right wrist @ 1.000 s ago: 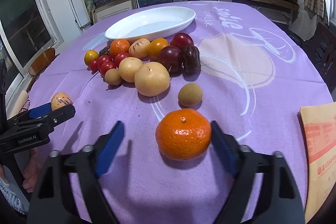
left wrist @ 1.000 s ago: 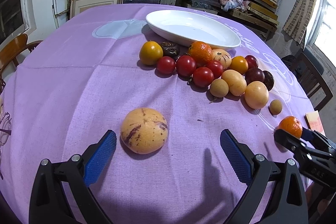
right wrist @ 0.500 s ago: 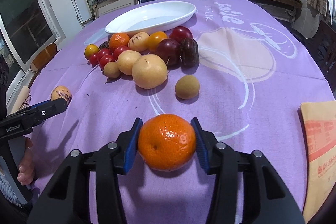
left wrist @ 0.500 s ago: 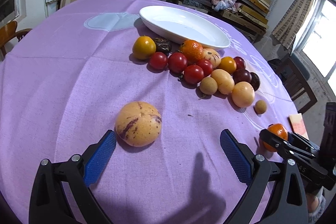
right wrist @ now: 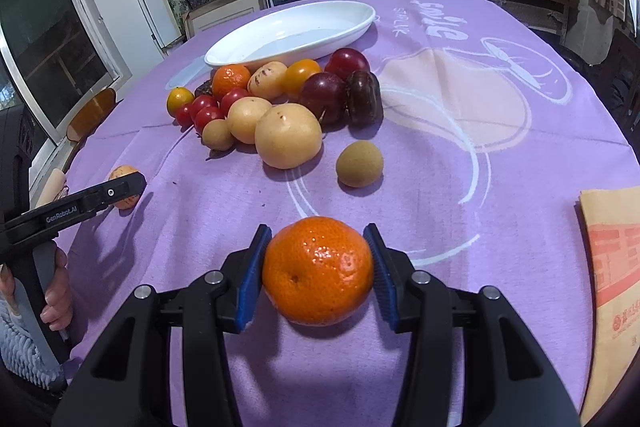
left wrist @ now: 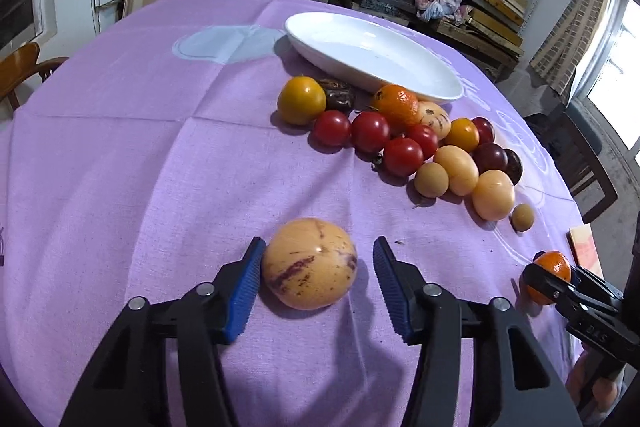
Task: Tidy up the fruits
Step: 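Grasp the speckled pepino melon with the left tool while the right tool grasps the tangerine, then carry both fruits to the white plate and open both tools to release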
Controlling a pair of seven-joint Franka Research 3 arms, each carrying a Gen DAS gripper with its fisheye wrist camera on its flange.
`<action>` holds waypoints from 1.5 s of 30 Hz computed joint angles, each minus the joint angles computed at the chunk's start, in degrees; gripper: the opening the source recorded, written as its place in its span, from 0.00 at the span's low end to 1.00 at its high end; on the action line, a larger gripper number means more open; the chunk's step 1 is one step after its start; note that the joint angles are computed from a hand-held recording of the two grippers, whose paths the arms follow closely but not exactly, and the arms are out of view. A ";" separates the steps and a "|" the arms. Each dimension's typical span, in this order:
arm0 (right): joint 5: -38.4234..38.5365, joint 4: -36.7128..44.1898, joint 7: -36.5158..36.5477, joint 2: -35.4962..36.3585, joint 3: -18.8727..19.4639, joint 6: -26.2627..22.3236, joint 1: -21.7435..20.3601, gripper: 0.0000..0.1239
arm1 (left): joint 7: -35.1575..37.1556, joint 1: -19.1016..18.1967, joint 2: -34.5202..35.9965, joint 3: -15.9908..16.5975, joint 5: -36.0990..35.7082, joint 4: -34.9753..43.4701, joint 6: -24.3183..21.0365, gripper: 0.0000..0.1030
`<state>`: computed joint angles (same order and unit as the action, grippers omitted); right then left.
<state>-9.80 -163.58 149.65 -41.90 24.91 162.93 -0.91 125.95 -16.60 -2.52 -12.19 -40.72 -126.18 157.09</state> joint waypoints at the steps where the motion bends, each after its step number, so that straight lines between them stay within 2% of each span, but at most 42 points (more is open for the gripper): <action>1: -0.03 0.02 0.01 -0.01 0.00 -0.08 0.01 0.38 | -0.36 -0.04 -0.17 -0.15 0.79 -0.33 0.64 0.53; 3: -0.05 -0.02 0.04 -0.04 -0.05 -0.04 0.05 0.38 | -1.76 -0.38 -0.53 -0.67 4.18 -1.58 3.35 0.53; 5: -0.05 -0.04 0.04 -0.03 -0.12 0.08 0.10 0.38 | -3.34 -0.79 -0.93 -0.84 7.57 -2.74 5.52 0.45; 9: 0.20 -0.16 -0.54 0.27 -0.50 1.06 0.44 0.38 | 0.39 -1.56 -1.10 0.56 3.16 -1.50 1.14 0.45; 12: -0.53 1.19 -2.44 1.13 -0.50 -0.46 0.41 0.37 | 0.00 -1.08 -0.83 0.58 4.41 0.18 -1.95 0.45; 14: -0.25 1.69 -4.69 1.03 -2.69 -0.73 1.79 0.37 | -0.26 -0.83 -0.66 0.34 6.35 1.74 -2.82 0.45; 16: -0.60 3.18 -6.83 0.28 -3.78 -1.75 1.41 0.37 | -1.50 -0.71 0.00 -0.07 8.55 4.05 -2.30 0.45; 19: -2.29 7.01 -10.12 1.14 -4.65 -2.34 -1.49 0.37 | -4.04 -0.73 3.80 -1.19 11.79 10.54 -0.52 0.45; 22: -5.54 13.45 -12.55 6.67 -4.38 -1.26 -7.10 0.37 | -9.74 -0.77 10.42 -2.91 17.64 19.23 -0.38 0.45; 25: -9.33 21.55 -12.97 16.46 -4.22 0.10 -12.11 0.37 | -18.22 -2.04 18.05 -3.11 25.69 28.28 -0.90 0.45; 28: -14.72 29.51 -10.52 26.64 -4.63 -0.30 -15.02 0.37 | -27.00 -3.78 26.60 -2.20 31.77 39.51 -5.20 0.45; 31: -16.55 35.11 -10.47 34.22 -6.85 -1.15 -14.19 0.37 | -30.23 -3.21 32.20 -3.50 33.99 47.30 -10.13 0.45; 36: -16.64 38.96 -11.82 39.77 -10.74 -1.44 -11.05 0.38 | -33.08 -3.53 36.13 -4.14 40.38 51.26 -10.62 0.45; 38: -19.09 39.15 -9.85 40.00 -12.09 -1.47 -9.97 0.38 | -33.09 -2.61 36.65 -5.29 40.26 51.47 -10.37 0.45; 39: -18.35 38.94 -10.64 39.86 -12.88 -0.96 -9.26 0.44 | -33.26 -2.37 36.61 -5.47 40.43 51.32 -9.89 0.47; 40: -19.57 38.27 -9.36 39.18 -13.55 -0.48 -8.72 0.47 | -33.34 -2.06 36.30 -5.63 40.56 50.80 -9.44 0.55; 42: -22.88 37.22 -6.66 37.54 -14.75 0.05 -7.74 0.48 | -33.07 -0.88 35.52 -6.62 39.69 49.44 -7.87 0.63; 45: -28.12 33.61 -1.25 32.56 -16.20 2.86 -6.97 0.52 | -32.45 1.02 33.49 -7.80 37.95 47.50 -7.00 0.63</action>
